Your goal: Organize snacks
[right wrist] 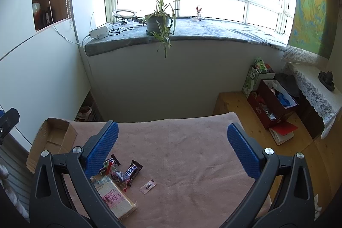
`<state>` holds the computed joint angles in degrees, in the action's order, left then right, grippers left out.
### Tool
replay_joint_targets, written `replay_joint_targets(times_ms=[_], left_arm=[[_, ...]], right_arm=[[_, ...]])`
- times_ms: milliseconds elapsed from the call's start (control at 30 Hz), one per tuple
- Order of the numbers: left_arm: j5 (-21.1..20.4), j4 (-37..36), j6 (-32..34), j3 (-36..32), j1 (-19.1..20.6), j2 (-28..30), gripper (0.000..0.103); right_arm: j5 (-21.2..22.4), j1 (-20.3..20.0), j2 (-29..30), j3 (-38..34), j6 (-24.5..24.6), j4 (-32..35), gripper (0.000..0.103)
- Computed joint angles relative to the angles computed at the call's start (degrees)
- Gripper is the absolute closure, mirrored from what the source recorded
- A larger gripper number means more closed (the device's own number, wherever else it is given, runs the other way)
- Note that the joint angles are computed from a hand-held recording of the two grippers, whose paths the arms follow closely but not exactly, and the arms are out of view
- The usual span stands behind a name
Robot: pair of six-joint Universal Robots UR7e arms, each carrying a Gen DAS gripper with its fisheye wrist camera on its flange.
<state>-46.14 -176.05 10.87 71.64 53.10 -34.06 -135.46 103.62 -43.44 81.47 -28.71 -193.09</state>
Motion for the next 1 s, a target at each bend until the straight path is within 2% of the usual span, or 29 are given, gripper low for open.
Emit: replay_joint_targets(times_ms=[1000], left_arm=[[-1.0, -0.3, 0.1, 0.3, 0.2, -0.2, 0.000]], right_arm=[[0.6, -0.4, 0.1, 0.2, -0.2, -0.1, 0.000]])
